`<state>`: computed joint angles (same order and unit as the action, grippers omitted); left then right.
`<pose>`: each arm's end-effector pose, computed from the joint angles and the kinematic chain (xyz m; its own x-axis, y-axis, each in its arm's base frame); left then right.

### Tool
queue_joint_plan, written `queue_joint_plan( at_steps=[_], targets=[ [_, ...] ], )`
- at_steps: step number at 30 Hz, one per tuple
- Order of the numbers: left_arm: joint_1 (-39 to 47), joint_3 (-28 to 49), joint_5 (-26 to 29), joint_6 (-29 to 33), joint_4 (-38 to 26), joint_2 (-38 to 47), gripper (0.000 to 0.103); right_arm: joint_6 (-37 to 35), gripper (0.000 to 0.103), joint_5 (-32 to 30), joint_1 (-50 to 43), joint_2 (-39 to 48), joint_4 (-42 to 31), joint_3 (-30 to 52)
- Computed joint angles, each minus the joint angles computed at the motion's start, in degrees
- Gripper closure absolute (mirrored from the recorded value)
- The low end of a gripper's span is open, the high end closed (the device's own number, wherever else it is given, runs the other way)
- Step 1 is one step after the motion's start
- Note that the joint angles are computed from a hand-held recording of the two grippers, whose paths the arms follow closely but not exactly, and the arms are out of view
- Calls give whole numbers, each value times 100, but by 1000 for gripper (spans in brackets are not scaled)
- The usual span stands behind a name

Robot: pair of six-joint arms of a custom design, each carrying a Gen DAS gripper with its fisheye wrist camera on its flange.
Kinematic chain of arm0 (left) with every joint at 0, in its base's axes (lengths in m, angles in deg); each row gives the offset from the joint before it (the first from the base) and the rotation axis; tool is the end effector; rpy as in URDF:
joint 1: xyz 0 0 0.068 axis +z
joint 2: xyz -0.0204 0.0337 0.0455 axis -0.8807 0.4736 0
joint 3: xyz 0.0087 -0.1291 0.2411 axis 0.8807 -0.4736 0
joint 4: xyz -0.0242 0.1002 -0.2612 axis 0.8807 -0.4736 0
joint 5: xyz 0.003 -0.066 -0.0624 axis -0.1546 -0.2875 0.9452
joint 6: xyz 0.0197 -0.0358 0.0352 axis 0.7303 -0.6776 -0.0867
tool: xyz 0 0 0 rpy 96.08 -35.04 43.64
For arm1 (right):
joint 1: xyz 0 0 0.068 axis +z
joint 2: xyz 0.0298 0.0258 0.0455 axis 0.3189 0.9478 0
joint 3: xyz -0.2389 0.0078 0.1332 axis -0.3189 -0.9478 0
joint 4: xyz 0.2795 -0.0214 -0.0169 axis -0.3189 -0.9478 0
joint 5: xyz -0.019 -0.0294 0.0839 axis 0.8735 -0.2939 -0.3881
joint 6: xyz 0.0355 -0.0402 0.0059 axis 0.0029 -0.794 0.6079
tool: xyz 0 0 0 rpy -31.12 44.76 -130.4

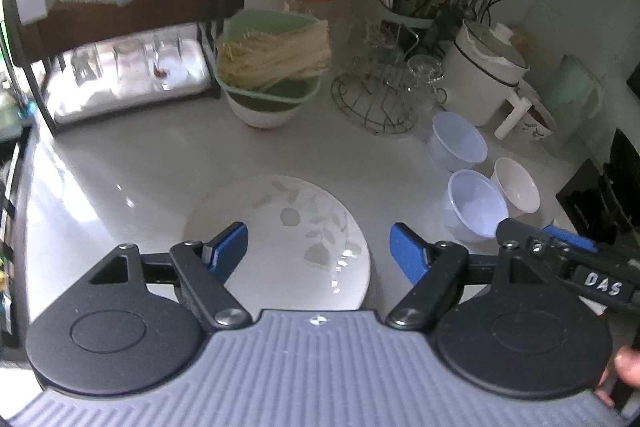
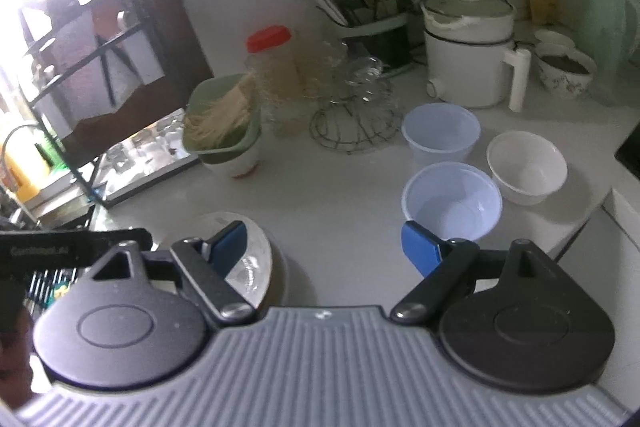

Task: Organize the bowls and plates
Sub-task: 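Move both grippers over to the light blue plastic bowl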

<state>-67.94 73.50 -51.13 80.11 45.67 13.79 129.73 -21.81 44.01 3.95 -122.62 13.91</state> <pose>0.2923 -0.0460 0.2204 -0.7752 0.1949 -0.6008 0.4191 0.8704 -0.2584 0.1383 0.0479 0.2171 -0.5463 0.3940 -0.7391 0.3546 0.9083 0.2221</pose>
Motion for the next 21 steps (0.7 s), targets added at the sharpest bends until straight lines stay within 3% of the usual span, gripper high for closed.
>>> queue_joint_plan(
  at_steps=[6, 12, 16, 21],
  targets=[
    [-789, 276, -310, -494, 365, 383, 21, -687, 18, -1081, -1472, -312, 420, -338],
    [-1804, 656, -737, -1158, 749, 1086, 21, -2275, 18, -2409, -3577, -690, 360, -602],
    [-2442, 1180, -996, -1354, 787, 1823, 22, -2920, 20, -3171, -4964, -394, 744, -849],
    [-2858, 1757, -855, -1366, 840, 2540, 22, -3334, 24, -4143, -6083, 371, 1419, -1010]
  ],
)
